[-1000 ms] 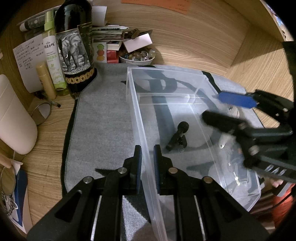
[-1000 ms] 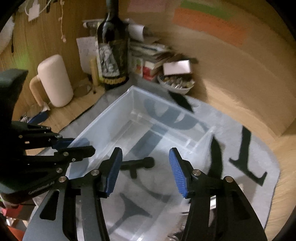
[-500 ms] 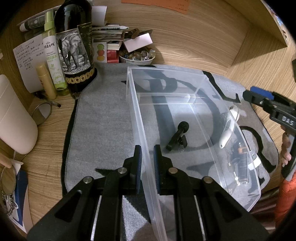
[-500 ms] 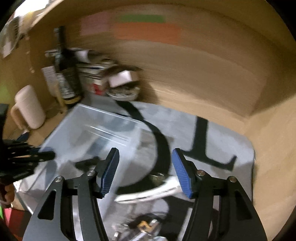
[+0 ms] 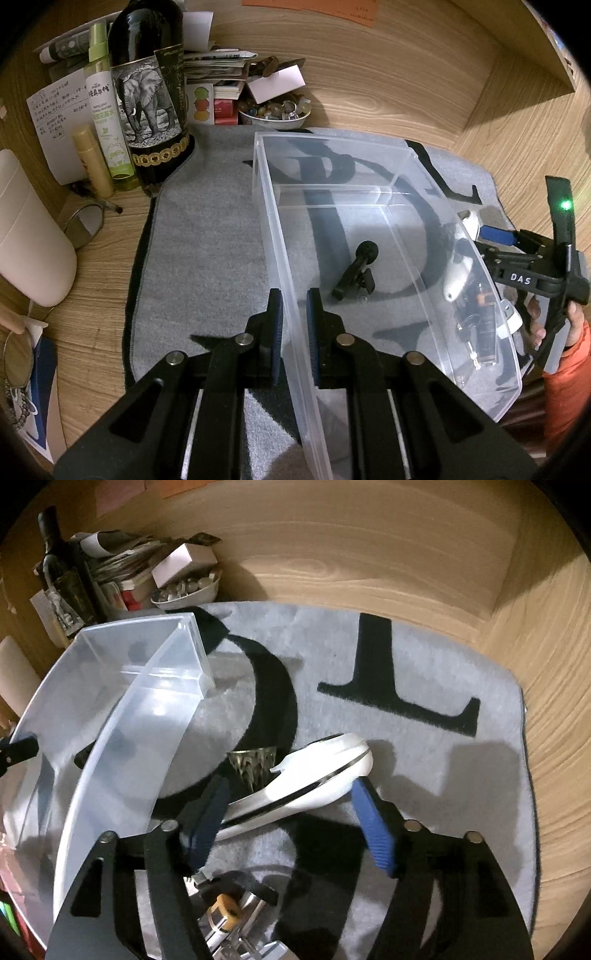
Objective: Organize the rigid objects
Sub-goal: 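Grasp the white handheld trimmer with the right gripper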
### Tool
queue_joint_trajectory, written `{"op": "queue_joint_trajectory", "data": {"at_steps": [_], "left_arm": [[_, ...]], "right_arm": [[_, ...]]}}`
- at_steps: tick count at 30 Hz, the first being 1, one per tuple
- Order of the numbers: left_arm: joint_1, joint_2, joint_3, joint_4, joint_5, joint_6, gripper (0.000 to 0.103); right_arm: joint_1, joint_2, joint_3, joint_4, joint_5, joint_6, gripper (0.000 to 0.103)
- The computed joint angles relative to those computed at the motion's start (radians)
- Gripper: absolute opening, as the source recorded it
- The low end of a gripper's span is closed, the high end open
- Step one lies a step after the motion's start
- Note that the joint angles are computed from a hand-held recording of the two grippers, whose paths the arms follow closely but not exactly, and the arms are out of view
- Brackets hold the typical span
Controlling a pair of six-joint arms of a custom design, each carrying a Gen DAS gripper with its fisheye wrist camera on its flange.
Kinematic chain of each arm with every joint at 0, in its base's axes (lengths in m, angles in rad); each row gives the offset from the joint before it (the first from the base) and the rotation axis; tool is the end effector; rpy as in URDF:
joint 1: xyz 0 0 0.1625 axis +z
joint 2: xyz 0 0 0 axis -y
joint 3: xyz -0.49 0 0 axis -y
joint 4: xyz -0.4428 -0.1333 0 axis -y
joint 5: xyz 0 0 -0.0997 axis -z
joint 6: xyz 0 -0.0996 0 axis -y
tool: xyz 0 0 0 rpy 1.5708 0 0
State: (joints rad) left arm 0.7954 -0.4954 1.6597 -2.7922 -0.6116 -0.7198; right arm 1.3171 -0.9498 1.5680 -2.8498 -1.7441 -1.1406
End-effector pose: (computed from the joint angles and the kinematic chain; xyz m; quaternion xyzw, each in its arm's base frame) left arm -0.3429 -0.6567 -0.0627 0.0115 0.8868 -0.3322 0.3210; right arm -0.0846 -0.7889 0.2881 0.3790 -0.8633 0.1952 0.2703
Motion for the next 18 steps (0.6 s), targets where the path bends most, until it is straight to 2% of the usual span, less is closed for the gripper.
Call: {"op": "queue_joint_trajectory", "data": {"at_steps": [2,3,8,10,12,16,18], "left_arm": [[0.000,0.000,0.001,-0.002,0.001,0.000,0.012],[0.000,0.000,0.002,-0.003,0.002,-0.001,0.012],[-0.001,0.000,0.004,0.000,0.005,-0.005,0.012],[-0.002,0.000,0.003,0.001,0.005,-0.006,0.012],[-0.001,0.001,0.002,0.002,0.006,-0.006,0.012],[-0.003,0.002,0.002,0.006,0.011,-0.011,0.012],[-0.003,0.001,0.003,0.007,0.011,-0.011,0.012]], "right_arm": [[-0.003,0.008,-0.011,0.022,-0.014,0.004,0.067],[-0.011,0.007,-0.022,0.053,0.008,0.027,0.068],[-0.024,0.024,-0.082,0.156,0.015,0.092,0.066],[-0.024,0.022,-0.074,0.134,0.018,0.086,0.060],[-0.023,0.022,-0.068,0.119,0.023,0.075,0.046],[-0.023,0.031,-0.085,0.130,0.040,0.094,0.035],[-0.022,0.031,-0.086,0.125,0.044,0.099,0.024]]}}
